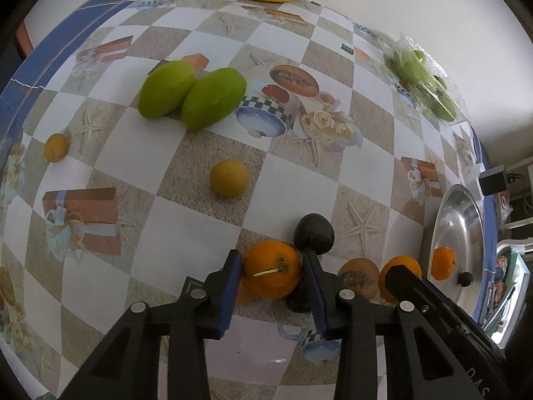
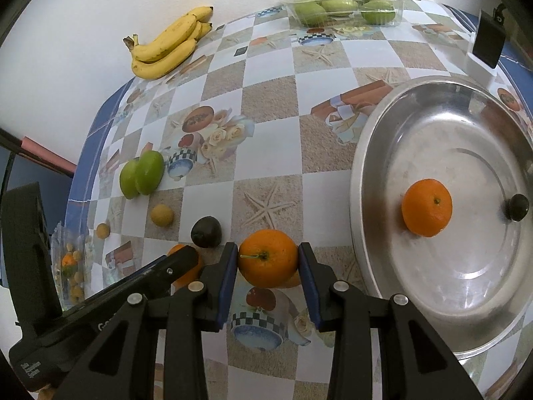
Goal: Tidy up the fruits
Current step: 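Grasp an orange with the right tool while the left tool grasps another orange, then carry both held oranges over the steel bowl and lower them inside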
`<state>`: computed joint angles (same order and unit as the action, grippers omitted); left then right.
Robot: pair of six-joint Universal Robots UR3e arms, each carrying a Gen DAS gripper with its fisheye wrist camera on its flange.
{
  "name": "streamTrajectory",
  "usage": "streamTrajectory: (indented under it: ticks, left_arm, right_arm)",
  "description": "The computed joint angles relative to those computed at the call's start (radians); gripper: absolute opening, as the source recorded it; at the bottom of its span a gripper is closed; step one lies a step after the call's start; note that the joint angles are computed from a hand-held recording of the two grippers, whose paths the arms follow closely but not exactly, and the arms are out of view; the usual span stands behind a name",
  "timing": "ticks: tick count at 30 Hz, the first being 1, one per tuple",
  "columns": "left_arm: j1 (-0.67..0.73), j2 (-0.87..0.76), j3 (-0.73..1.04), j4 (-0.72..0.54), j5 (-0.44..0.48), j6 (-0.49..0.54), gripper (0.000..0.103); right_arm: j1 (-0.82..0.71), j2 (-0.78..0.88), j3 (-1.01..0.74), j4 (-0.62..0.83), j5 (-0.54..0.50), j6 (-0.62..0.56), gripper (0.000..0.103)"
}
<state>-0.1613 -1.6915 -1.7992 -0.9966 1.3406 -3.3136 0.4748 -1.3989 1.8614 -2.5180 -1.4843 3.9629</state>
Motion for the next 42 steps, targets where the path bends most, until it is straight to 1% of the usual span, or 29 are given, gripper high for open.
streamTrajectory:
  ticks: [16, 22, 27, 33, 42]
  left_arm:
    - [0.035, 0.055, -0.029, 0.037, -0.018, -0.014, 0.039]
    - [0.031, 0.061, -0.017, 0.073, -0.030, -0.030, 0.039]
    - [0.015, 0.050, -0.001, 0.092, -0.034, -0.042, 0.039]
    - [-0.021, 0.041, 0.023, 0.115, -0.034, -0.054, 0.039]
    - [-0.170, -0.028, 0.111, 0.153, -0.015, -0.067, 0.039]
  right_arm:
    - [-0.012, -0.025, 0.020, -0.015, 0.008, 0.002, 0.038]
    - [-0.033, -0.071, 0.054, 0.007, -0.019, 0.013, 0.038]
    - [-0.073, -0.144, 0.113, 0.031, -0.048, 0.025, 0.038]
    - [-0.145, -0.272, 0.206, 0.071, -0.077, 0.031, 0.038]
    - [-0.262, -0.475, 0.334, 0.164, -0.108, 0.019, 0.038]
